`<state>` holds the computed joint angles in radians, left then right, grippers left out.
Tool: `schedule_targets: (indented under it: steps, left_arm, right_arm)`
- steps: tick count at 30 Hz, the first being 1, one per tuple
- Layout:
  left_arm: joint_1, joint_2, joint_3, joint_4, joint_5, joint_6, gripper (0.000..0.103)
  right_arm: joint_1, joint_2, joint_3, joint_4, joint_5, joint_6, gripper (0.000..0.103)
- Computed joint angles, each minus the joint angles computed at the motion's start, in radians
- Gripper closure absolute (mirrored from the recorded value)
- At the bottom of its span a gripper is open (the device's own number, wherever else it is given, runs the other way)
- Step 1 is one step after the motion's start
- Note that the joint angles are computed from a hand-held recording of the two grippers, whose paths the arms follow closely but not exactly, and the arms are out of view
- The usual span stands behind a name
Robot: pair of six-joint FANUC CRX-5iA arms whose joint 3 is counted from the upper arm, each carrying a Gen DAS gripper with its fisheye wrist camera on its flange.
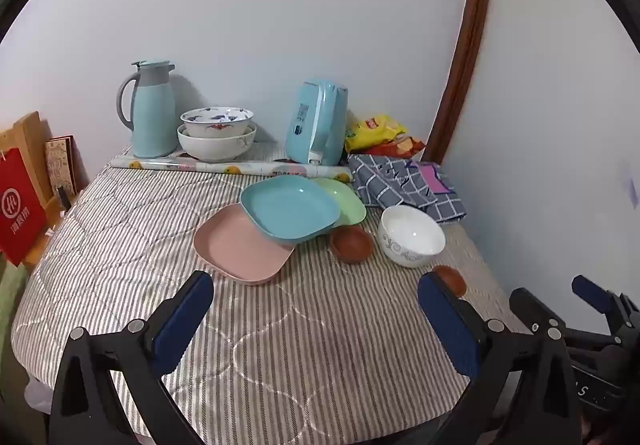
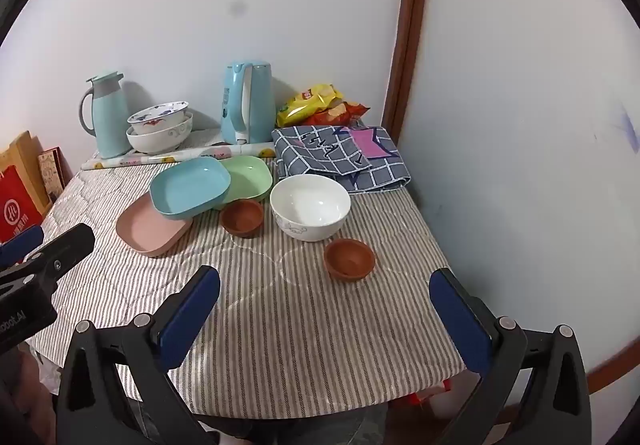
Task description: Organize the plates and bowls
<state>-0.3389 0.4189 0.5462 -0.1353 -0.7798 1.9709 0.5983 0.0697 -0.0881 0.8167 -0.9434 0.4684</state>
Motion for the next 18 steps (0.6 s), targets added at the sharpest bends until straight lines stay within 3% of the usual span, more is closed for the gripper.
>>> schedule_targets:
  steps: [2,5,7,18]
  left_arm:
    - [0.001,0.01,0.013,0.006,-0.009,-0.013,0.0]
    - [0.013,-0.023,-0.043,0.012,0.039,-0.001,0.0]
    - [-0.007,-0.03,-0.041,-0.041,0.037,0.024,0.0]
    - [-0.02,-0.02,0.004,-0.082,-0.008,0.061,0.0]
  right_arm:
    - [0.001,-0.003,-0.02,0.032,0.005,-0.012,0.0]
    - [0.016,-0.003,0.001,0.027,-0.022,-0.001,0.0]
    - [0.015,0.0,0.009,0.022,-0.024,0.005,0.0]
    - [0.017,-0.019,-0.007,0.019,0.003,-0.023,0.0]
